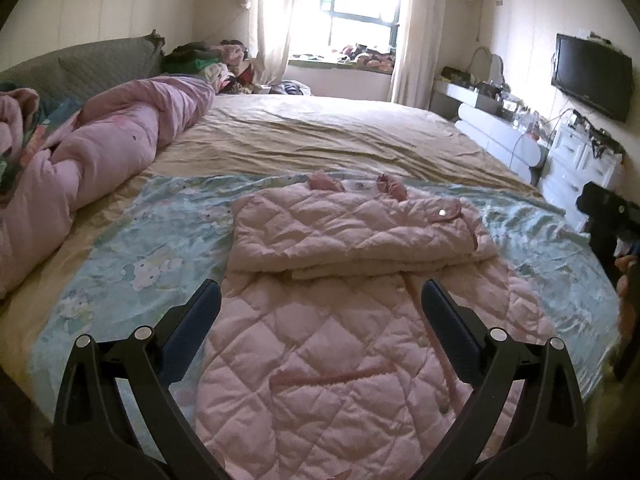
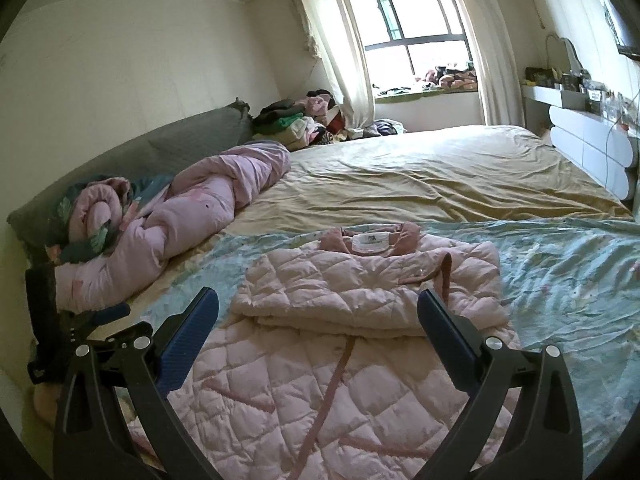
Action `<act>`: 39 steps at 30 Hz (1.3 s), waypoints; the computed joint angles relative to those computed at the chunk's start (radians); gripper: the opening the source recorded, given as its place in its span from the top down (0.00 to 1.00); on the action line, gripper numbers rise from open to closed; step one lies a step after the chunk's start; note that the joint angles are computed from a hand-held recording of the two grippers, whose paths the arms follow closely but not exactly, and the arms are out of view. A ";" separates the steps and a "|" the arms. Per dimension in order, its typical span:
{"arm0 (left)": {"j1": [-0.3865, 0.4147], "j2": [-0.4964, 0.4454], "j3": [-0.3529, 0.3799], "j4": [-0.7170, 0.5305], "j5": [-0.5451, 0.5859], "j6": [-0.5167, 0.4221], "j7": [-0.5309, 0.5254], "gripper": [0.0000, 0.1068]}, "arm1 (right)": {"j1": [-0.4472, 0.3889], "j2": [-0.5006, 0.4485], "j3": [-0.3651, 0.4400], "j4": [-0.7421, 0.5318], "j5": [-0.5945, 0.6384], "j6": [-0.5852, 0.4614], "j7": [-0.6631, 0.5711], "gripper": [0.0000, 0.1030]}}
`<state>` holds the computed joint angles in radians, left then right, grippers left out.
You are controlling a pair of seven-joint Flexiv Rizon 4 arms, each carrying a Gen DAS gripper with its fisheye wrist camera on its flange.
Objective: Fold large clothes
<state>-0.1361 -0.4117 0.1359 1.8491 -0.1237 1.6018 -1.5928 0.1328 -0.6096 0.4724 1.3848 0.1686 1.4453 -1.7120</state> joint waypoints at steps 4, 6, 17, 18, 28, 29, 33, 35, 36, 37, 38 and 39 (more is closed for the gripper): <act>0.002 0.019 -0.005 0.045 -0.001 0.013 -0.010 0.12 | -0.027 0.021 0.027 0.040 0.015 0.001 -0.032 0.04; -0.003 0.025 0.000 0.059 0.000 0.012 -0.014 0.12 | -0.030 0.031 0.028 0.060 0.018 0.002 -0.045 0.04; -0.063 0.051 0.075 0.123 0.041 0.019 -0.075 0.12 | -0.046 0.069 0.045 0.134 0.068 -0.004 -0.088 0.04; -0.064 0.053 0.078 0.130 0.047 0.018 -0.077 0.12 | -0.052 0.069 0.052 0.137 0.074 -0.010 -0.096 0.04; -0.099 0.079 0.134 0.190 0.102 0.008 -0.139 0.12 | -0.032 0.088 0.020 0.176 0.101 -0.021 -0.102 0.04; -0.095 0.081 0.132 0.197 0.105 0.008 -0.144 0.12 | -0.033 0.088 0.021 0.178 0.103 -0.022 -0.104 0.04; -0.114 0.086 0.162 0.209 0.134 -0.002 -0.176 0.12 | -0.040 0.089 0.026 0.184 0.114 -0.032 -0.110 0.04; -0.132 0.086 0.187 0.208 0.158 -0.017 -0.201 0.12 | -0.042 0.090 0.028 0.188 0.122 -0.034 -0.115 0.04; -0.138 0.086 0.198 0.210 0.172 -0.023 -0.214 0.12 | -0.043 0.090 0.028 0.190 0.125 -0.037 -0.117 0.04; -0.142 0.087 0.206 0.209 0.184 -0.031 -0.226 0.12 | -0.046 0.090 0.030 0.193 0.129 -0.039 -0.121 0.04; -0.143 0.089 0.212 0.214 0.196 -0.039 -0.240 0.12 | -0.047 0.090 0.030 0.195 0.133 -0.042 -0.124 0.04; -0.140 0.090 0.212 0.217 0.207 -0.047 -0.251 0.12 | -0.048 0.091 0.030 0.198 0.136 -0.044 -0.127 0.04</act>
